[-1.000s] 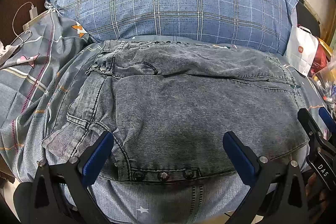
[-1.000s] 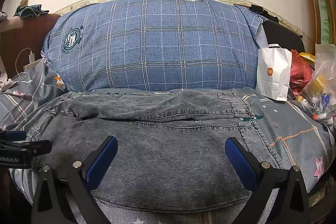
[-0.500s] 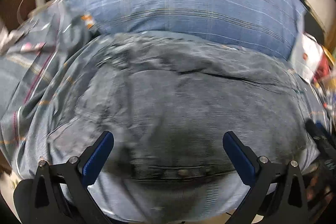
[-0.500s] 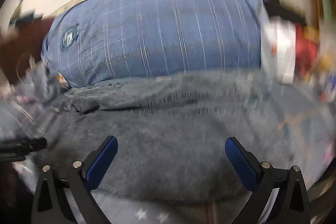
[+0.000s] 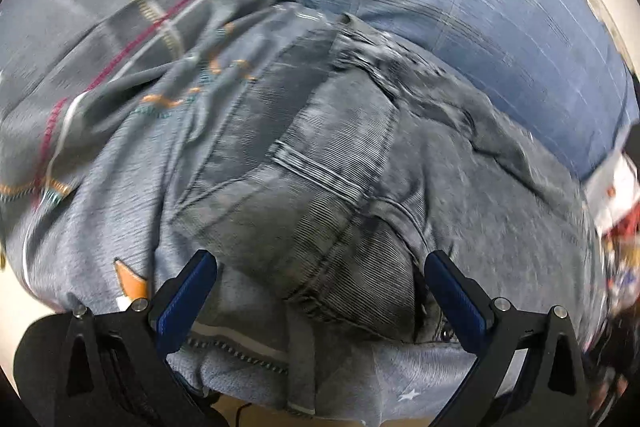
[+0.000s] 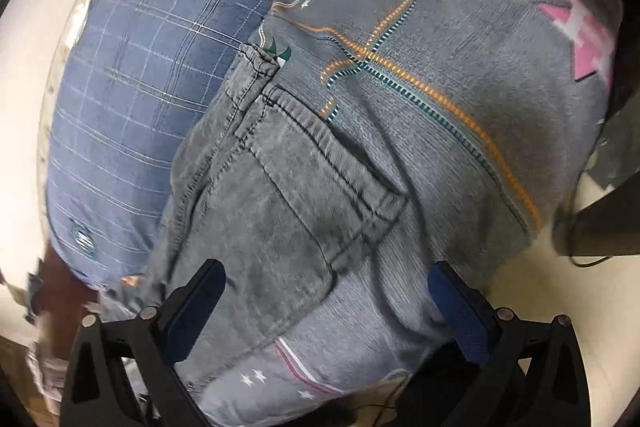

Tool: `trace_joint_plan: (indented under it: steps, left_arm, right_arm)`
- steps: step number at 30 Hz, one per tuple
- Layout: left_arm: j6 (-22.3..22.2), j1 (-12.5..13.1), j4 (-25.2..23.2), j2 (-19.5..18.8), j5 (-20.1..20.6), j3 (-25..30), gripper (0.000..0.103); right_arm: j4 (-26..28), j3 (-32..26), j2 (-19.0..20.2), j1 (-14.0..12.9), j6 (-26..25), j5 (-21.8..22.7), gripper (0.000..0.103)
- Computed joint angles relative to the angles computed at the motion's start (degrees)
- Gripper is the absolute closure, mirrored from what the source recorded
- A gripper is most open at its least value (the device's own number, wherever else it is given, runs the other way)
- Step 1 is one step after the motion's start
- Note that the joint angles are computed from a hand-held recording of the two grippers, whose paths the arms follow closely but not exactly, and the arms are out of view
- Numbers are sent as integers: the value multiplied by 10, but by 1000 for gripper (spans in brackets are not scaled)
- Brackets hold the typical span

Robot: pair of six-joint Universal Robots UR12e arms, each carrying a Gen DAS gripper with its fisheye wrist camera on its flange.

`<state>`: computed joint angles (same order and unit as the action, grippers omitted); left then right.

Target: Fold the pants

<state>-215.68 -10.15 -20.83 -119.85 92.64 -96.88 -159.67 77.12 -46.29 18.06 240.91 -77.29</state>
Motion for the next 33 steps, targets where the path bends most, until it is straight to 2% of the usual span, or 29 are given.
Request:
trace_joint_plan:
  steps: [1,3,4,6,9,14,17,19,20,23,25,26,27,29,30,31,33]
  left_arm:
    - [5,-2,0,-1,6,1,0]
    - [8,-3,4,-2,8,1,0]
    - [10,-1,11,-2,6,-2,0]
    - [7,1,16,-2,6,-4,0]
    - [2,3,26,-1,11,-10,0]
    - [4,4,19,-7,4,-7,0]
    - [14,2,19,-8,14,-6,0]
    - [12,2,9,-11,18,-3,0]
    - [8,3,-2,-12,18,-1,0]
    - [25,-3,-17,-16,46,5,0]
    - [34,-7,-40,-18,66,12,1]
    - [36,-9,-47,-18,76,14,3]
    - [37,-11,-52,-19,86,16,12]
    - [42,-12,-49,-18,87,18,31]
    - [44,-11,-46,-16,78,17,44]
    - [45,-10,-45,-16,67,18,55]
    - [45,-8,-49,-16,53,22,59]
  right_arm:
    - [12,-4,2,-1,5,-7,6]
    - [23,-10,5,-2,6,-15,21]
    - [20,-10,7,-3,11,-15,25]
    - [27,-12,5,-3,10,-16,42]
    - [41,-14,-2,3,-3,-40,43]
    - [54,-28,11,1,3,-24,43]
    - [54,-35,17,-1,4,-24,43]
    - [67,-43,18,0,-13,-41,58]
    - [81,-50,19,1,-22,-52,78]
    - [102,-62,20,4,-60,-68,82]
    - [109,-66,9,17,-113,-118,83]
    - [109,-73,10,21,-129,-136,83]
    - [104,-77,7,27,-149,-159,83]
    - [101,-80,2,34,-176,-198,83]
    - [108,-85,4,35,-183,-209,83]
    - [136,-94,11,33,-191,-208,83]
    - [167,-99,22,26,-185,-176,82]
